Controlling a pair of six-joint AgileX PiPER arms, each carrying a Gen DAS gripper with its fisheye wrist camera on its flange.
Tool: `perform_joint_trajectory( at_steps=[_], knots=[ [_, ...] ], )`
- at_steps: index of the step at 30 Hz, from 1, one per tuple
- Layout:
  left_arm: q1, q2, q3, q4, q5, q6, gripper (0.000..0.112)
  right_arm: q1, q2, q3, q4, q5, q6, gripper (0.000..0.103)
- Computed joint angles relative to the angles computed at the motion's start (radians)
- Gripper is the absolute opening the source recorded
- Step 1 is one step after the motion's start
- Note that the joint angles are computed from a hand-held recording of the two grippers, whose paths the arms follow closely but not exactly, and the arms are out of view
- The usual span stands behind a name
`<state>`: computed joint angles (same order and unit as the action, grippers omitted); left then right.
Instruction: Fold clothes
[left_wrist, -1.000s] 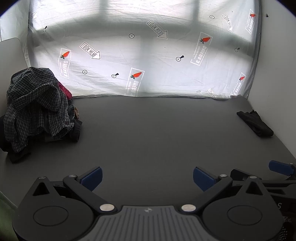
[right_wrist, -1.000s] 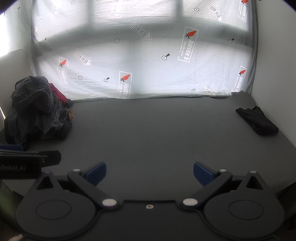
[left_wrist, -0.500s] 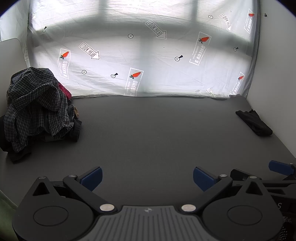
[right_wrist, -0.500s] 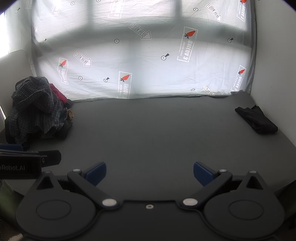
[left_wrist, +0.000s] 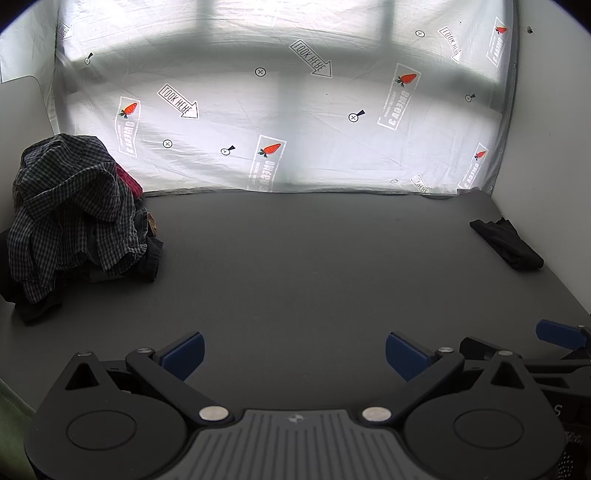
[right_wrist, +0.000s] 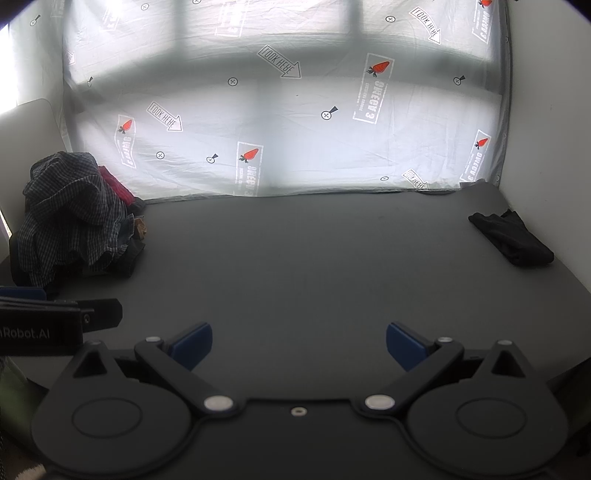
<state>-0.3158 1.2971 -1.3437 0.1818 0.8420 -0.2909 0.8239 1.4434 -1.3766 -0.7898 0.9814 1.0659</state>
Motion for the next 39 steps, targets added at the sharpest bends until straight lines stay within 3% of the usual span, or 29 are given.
perform_joint_trajectory(
  at_steps=[13, 15, 19, 22, 25, 28, 30, 32, 35, 39],
  knots=[
    [0.021, 0.032, -0.039, -0.06, 0.007, 0.056, 0.103, -0.003, 0.008, -0.016, 0.015, 0.021, 0.0, 0.102],
    [0.043, 0.034, -0.036, -0.125, -0.012, 0.106, 0.103, -0.007, 0.0, -0.012, 0.017, 0.021, 0.01, 0.102],
    [0.116, 0.064, -0.033, -0.41, -0.059, 0.259, 0.103, -0.028, -0.029, 0.023, 0.007, 0.003, 0.022, 0.102],
    [0.13, 0.105, -0.047, -0.557, -0.091, 0.304, 0.103, -0.087, -0.065, 0.055, 0.011, -0.05, 0.005, 0.102],
    [0.086, 0.16, -0.083, -0.565, -0.161, 0.24, 0.103, -0.206, -0.101, 0.103, 0.026, -0.196, -0.034, 0.103],
    [0.038, 0.227, -0.157, -0.493, -0.211, 0.093, 0.103, -0.423, -0.104, 0.131, 0.277, -0.469, -0.275, 0.103],
    [0.013, 0.292, -0.258, -0.402, -0.189, -0.045, 0.103, -0.529, -0.052, 0.112, 0.477, -0.6, -0.448, 0.103],
    [-0.011, 0.372, -0.401, -0.291, -0.11, -0.194, 0.103, -0.598, 0.046, 0.01, 0.677, -0.617, -0.633, 0.103],
    [-0.016, 0.484, -0.613, -0.197, 0.02, -0.343, 0.103, -0.677, 0.188, -0.178, 0.968, -0.555, -0.933, 0.103],
    [0.005, 0.577, -0.763, -0.081, 0.109, -0.509, 0.103, -0.72, 0.399, -0.425, 1.234, -0.472, -1.299, 0.103]
  ],
)
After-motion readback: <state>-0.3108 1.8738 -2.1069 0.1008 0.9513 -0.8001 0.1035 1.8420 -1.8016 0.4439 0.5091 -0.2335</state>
